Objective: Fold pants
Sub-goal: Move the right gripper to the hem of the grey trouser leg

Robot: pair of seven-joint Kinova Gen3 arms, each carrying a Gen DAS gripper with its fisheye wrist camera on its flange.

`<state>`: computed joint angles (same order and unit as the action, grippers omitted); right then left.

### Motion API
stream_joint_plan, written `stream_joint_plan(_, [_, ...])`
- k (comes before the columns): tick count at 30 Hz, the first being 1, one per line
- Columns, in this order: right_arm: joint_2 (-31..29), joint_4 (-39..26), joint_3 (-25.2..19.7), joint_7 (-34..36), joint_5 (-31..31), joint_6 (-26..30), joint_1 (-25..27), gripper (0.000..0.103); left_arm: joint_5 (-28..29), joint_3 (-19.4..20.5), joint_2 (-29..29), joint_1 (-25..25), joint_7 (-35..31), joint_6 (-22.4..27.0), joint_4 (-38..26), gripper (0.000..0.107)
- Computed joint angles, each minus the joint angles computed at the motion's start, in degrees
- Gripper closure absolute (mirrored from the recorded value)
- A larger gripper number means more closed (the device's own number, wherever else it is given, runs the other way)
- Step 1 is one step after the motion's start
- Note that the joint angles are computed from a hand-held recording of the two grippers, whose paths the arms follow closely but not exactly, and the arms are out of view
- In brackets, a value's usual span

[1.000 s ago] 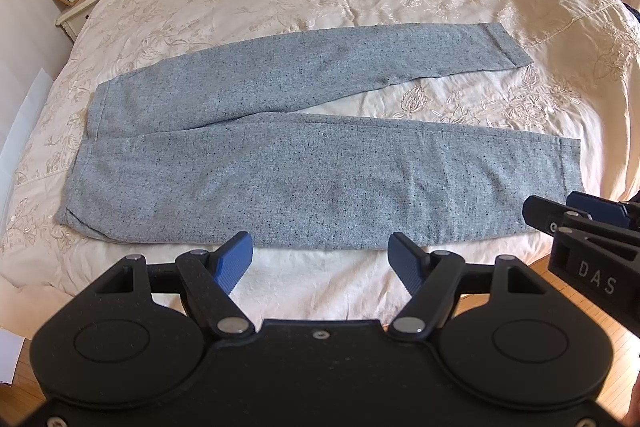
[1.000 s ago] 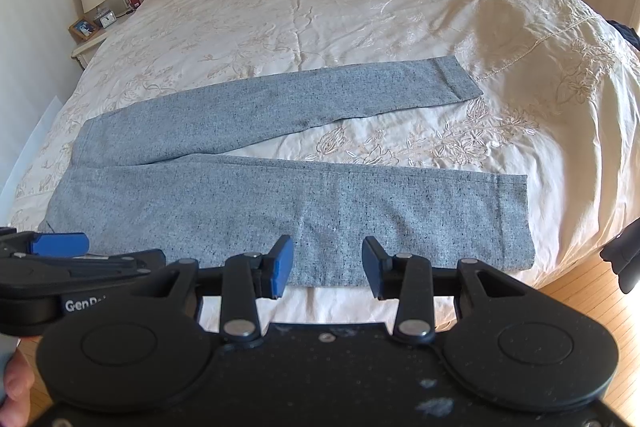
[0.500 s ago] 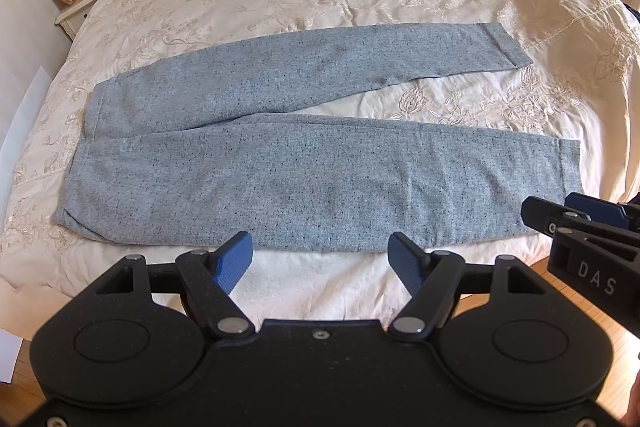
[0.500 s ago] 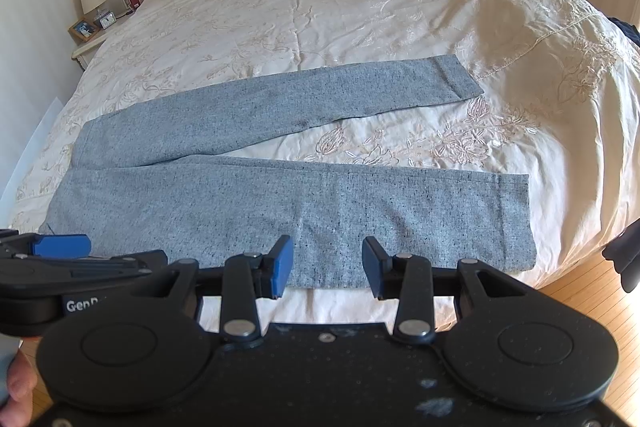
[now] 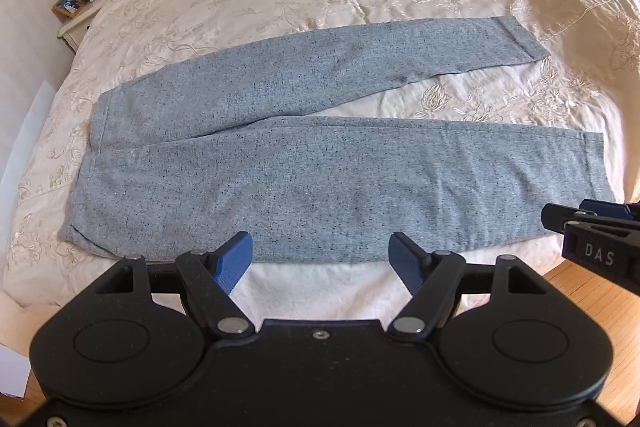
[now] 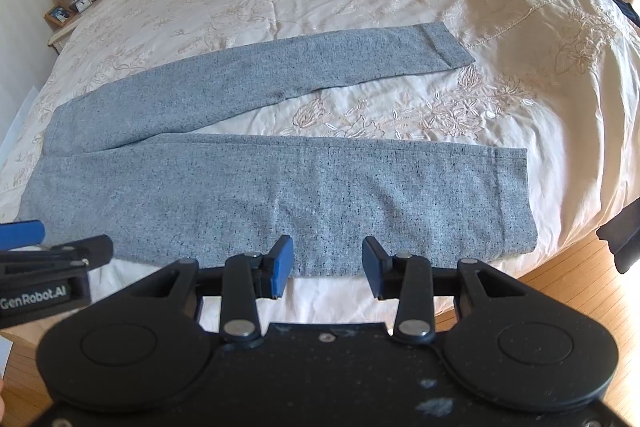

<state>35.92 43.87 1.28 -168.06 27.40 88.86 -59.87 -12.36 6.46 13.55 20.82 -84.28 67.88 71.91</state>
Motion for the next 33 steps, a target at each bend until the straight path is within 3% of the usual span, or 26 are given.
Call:
stream_joint_plan(2, [1.44, -0.77, -1.49, 0.08, -1.08, -0.36, 2.24, 0.063, -0.44, -0.46, 1.52, -0.51, -0.65, -0.33, -0.36, 0.032])
stream_joint_plan(6, [7.85, -7.81, 2.84, 3.52, -4.81, 2.78, 3.26, 0.062, -0.61, -0.99, 4.42, -1.88, -4.2, -1.92, -0.91, 0.036])
stream_joint_plan(10, [10.33, -9.77, -1.65, 7.34, -8.07, -3.18, 8.85, 0.063, 0.84, -1.23, 7.7, -3.26, -8.56, -1.89, -2.71, 0.037])
stream_joint_plan(14, [16.96, -19.61, -0.25, 13.22, -12.29, -3.4, 10.64, 0.067, 1.86, -1.79, 10.56, -4.21, -11.81, -2.44, -4.34, 0.037])
stream_joint_plan(18, [18.59, -19.9, 0.48, 14.06, -14.49, -9.59, 11.57, 0.069, 2.97, -2.07, 14.55, -5.17, -15.31, -1.22, -8.1, 0.037])
stream_joint_plan(22, [17.18, -12.37, 1.59, 14.79, -16.23, -13.03, 12.38, 0.072, 4.52, -1.79, 17.5, -5.66, -19.13, -1.29, -10.65, 0.038])
stream_joint_plan(27, [10.69, 0.9, 2.01, 9.79, -14.25, -12.83, 13.01, 0.073, 7.17, -1.05, 20.38, -4.98, -22.76, -1.7, -12.59, 0.038])
stream_joint_plan(33, [2.74, 16.62, 1.4, 2.85, -10.86, -13.01, 15.21, 0.072, 2.8, -4.38, 25.97, 2.07, -17.99, 2.96, -17.42, 0.038])
